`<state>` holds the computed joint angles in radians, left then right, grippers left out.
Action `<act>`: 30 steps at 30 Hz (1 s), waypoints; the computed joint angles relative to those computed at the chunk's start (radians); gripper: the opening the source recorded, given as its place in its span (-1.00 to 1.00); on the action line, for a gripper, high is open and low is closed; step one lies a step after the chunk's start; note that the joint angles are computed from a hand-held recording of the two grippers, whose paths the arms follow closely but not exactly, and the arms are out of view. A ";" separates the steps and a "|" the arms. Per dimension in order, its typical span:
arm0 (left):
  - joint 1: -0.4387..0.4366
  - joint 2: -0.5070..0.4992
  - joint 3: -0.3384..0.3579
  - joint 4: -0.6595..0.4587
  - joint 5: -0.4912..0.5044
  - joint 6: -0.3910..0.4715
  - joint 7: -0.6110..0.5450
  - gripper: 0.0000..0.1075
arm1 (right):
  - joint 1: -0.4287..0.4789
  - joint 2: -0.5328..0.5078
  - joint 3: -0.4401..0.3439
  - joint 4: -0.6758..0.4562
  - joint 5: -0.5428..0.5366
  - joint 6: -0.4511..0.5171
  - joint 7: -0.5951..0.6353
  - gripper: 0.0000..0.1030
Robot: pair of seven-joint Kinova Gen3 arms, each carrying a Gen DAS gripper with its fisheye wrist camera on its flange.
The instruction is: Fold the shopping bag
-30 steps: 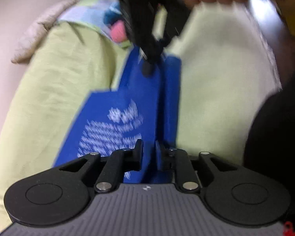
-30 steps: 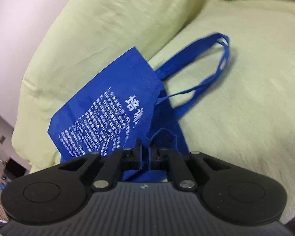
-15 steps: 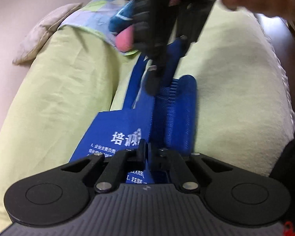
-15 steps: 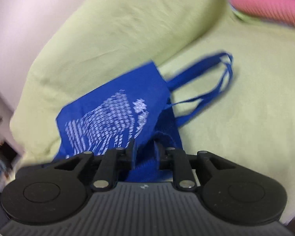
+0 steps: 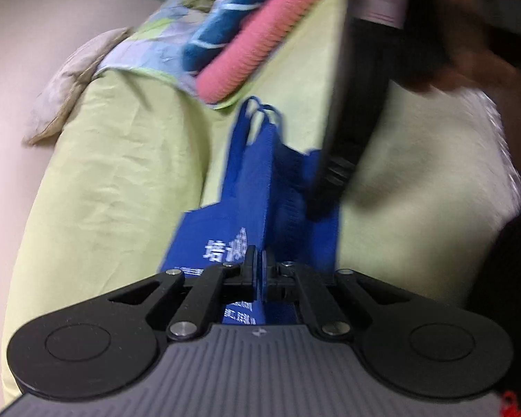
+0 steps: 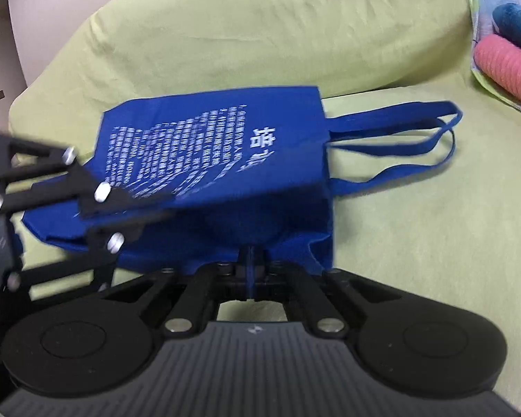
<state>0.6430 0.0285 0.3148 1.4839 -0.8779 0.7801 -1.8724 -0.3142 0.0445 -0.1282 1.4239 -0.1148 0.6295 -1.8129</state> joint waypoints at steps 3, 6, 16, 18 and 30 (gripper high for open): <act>-0.007 -0.015 0.001 0.038 0.031 -0.017 -0.072 -1.00 | 0.007 -0.004 0.009 0.011 0.007 -0.013 -0.026 -1.00; -0.017 -0.022 0.005 0.071 0.051 -0.033 -0.130 -1.00 | 0.035 -0.010 0.015 0.025 -0.032 -0.020 -0.017 -1.00; -0.022 0.006 -0.002 0.012 0.151 0.026 -0.284 -1.00 | 0.050 -0.035 0.049 -0.042 0.041 0.112 -0.192 -0.83; -0.015 0.005 -0.003 0.016 0.140 0.028 -0.272 -1.00 | 0.044 -0.077 0.022 -0.022 0.091 0.060 -0.183 -0.83; -0.050 -0.047 -0.013 -0.073 0.263 0.153 -0.055 -0.67 | -0.038 0.066 0.003 -0.153 0.125 0.126 -0.071 -1.00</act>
<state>0.5930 -0.0180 0.3014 1.4105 -0.6147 0.9332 -1.9276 -0.3523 0.1107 -0.1253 1.2707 0.0103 0.7550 -1.8839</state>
